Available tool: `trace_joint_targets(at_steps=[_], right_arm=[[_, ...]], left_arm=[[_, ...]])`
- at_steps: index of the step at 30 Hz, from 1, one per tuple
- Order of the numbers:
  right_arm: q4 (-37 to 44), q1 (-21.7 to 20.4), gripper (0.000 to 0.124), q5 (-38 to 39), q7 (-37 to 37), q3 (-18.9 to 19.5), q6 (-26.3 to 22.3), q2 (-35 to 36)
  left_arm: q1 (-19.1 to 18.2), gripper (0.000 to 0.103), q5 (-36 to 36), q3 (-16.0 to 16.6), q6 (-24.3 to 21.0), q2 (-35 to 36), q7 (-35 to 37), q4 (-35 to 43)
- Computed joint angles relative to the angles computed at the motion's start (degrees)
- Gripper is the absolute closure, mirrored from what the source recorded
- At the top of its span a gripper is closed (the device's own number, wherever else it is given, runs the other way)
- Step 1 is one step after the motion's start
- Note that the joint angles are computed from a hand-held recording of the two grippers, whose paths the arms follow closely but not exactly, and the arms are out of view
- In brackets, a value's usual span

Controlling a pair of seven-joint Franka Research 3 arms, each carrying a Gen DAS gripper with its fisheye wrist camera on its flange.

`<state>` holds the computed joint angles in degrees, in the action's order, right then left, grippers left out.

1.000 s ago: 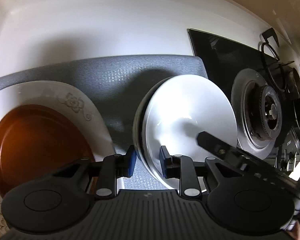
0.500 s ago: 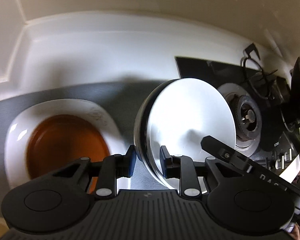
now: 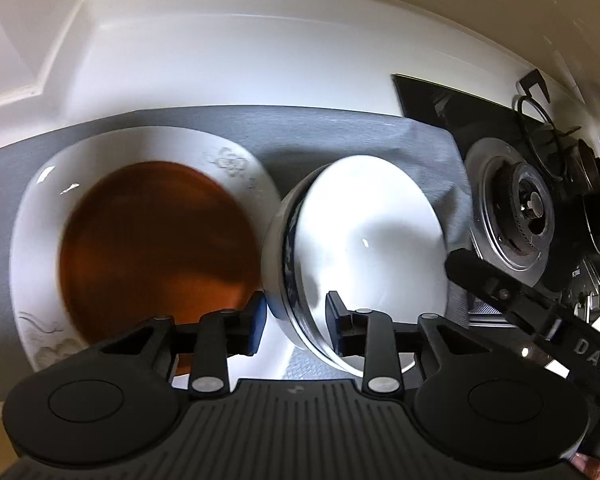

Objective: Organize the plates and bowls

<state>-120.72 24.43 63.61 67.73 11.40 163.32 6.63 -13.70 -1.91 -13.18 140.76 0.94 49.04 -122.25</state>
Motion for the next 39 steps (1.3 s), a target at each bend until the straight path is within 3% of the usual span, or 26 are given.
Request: trace_joint_targets(at_steps=[4,7,9,13,17,19,21,23,26,28,30,32,33,35,37,39], right_arm=[[0.0,-0.4,0.102,-1.9,2.2,-0.5,-0.2,1.0],[1.1,-2.1,0.105,6.4,-5.8,0.5,-3.0,1.8],[0.8,-0.6,0.105,-0.4,-1.1,-0.3,-0.1,2.3],[0.4,-1.3,0.104,-1.1,1.7,-0.4,0.6,3.0],[-1.5,-3.2,0.109,2.2,-1.5,0.7,1.4,1.5],[-3.7,-0.8,0.1,-4.1,4.3,-1.6,3.1,0.0],[-5.4,-1.9,0.099,1.2,0.8,-0.2,3.7,-1.8],[-6.2,-1.8,0.095,2.8,0.6,-0.7,0.9,-2.4],[-5.7,-1.3,0.088,1.8,3.2,-1.1,-1.4,-0.7],[-4.2,-1.7,0.073,4.5,1.9,-0.8,-2.5,1.5],[-2.7,-2.1,0.073,8.0,1.8,-0.4,-2.1,3.9],[-0.3,-4.5,0.075,20.0,-6.2,1.3,-4.5,6.4],[0.3,-4.6,0.08,21.6,-7.3,1.4,-4.5,7.2],[0.8,-2.5,0.102,16.1,-3.4,0.3,-1.9,8.1],[0.1,-2.5,0.105,14.8,-2.5,0.5,-1.4,7.4],[-1.2,-1.8,0.106,8.6,1.3,-0.1,-0.6,5.9]], left_arm=[[-0.1,0.063,0.1,-0.2,0.9,2.1,1.1,1.7],[-0.1,0.063,0.5,-0.3,1.6,3.9,1.5,3.1],[-0.6,0.067,4.6,-0.3,2.9,4.6,0.2,4.0],[-0.3,0.069,5.2,-0.3,2.8,6.4,0.3,5.5],[1.6,0.07,-2.5,-1.2,3.2,7.6,4.7,5.0],[1.2,0.07,-0.9,-0.9,3.2,7.9,4.5,5.2],[0.6,0.07,1.7,-0.8,2.9,8.5,4.3,5.9],[0.7,0.07,2.5,-0.8,2.8,8.9,5.7,6.2],[1.3,0.071,1.2,-1.2,1.9,10.4,9.1,7.5],[1.8,0.068,0.0,-1.5,1.7,11.1,11.3,8.2],[1.9,0.068,-0.5,-1.7,2.3,11.6,13.3,8.4],[1.9,0.068,-0.6,-1.8,3.1,11.9,14.8,8.4],[1.9,0.068,-0.7,-1.8,3.3,12.1,15.3,8.5],[1.7,0.067,-0.3,-1.7,3.1,12.2,14.7,8.8],[2.0,0.066,-2.1,-2.0,3.1,12.4,14.7,8.7],[2.6,0.065,-4.9,-2.8,3.8,12.8,16.7,8.5]])
